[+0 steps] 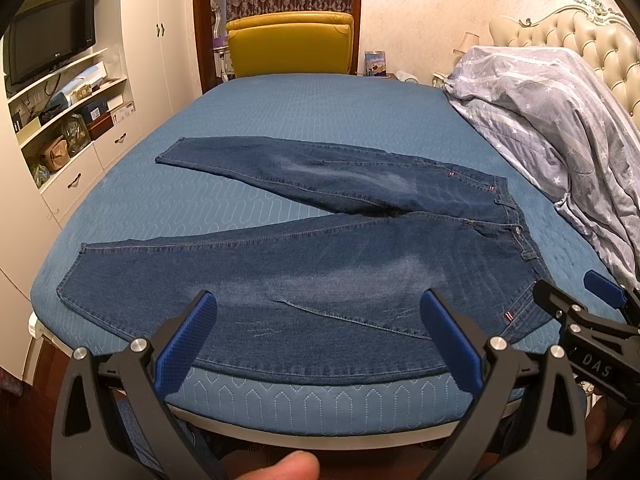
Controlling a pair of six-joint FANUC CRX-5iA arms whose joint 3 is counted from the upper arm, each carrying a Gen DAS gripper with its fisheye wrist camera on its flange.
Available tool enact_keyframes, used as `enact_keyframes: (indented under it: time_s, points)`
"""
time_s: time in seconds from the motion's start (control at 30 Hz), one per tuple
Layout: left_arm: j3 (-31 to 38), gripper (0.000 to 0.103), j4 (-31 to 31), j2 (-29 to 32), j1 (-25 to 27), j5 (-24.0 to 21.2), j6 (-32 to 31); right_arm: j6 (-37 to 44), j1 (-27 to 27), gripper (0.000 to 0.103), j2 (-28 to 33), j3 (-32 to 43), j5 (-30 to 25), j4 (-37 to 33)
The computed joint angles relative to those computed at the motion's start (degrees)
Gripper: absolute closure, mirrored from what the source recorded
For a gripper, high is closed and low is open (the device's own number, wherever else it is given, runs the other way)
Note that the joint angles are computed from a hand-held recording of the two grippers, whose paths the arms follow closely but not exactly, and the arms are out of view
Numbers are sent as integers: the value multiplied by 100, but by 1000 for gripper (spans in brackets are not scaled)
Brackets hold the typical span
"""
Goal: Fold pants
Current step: 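Reach to the jeans waistband and close the right tool on it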
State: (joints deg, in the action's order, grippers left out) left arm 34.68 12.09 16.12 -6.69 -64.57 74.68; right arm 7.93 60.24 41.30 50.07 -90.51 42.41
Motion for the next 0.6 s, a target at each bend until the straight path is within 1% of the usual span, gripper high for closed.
enact_keyframes:
  time_s: [0.03,0.07,0.13,0.17,0.23,0.3,0.37,0.43,0.47,0.5,0.53,0.6]
  points:
    - [31,1,23,37,10,-49,5,-114,-35,17,-176,-266,222,-76]
    - [79,1,55,88,25,-114,8,-354,-117,17,-511,-772,622,-220]
    - [163,1,90,187,69,-219,16,-625,-372,17,-1017,-1577,1217,-338]
    - [219,1,54,233,79,-265,48,-630,-540,17,-1195,-1891,1413,-387]
    - [345,1,-13,340,106,-372,107,-539,-873,17,-1329,-2128,1484,-616]
    - [431,1,-98,412,130,-426,155,-362,-1456,17,-1534,-2480,1863,-1007]
    - [551,1,-229,497,161,-499,190,71,-2129,17,-1543,-2521,2262,-1571]
    - [728,1,-403,609,187,-607,270,421,-2581,17,-1307,-2262,2182,-1746]
    - [851,1,-484,692,205,-685,325,719,-2841,17,-1131,-2047,2138,-1870]
    - [924,1,-521,736,219,-737,354,1008,-3123,17,-965,-1776,2198,-2237]
    - [1028,1,-611,797,246,-807,414,1124,-3287,17,-817,-1608,2230,-2319]
    - [1148,1,-766,879,288,-864,500,1340,-3531,20,-553,-1282,2341,-2526]
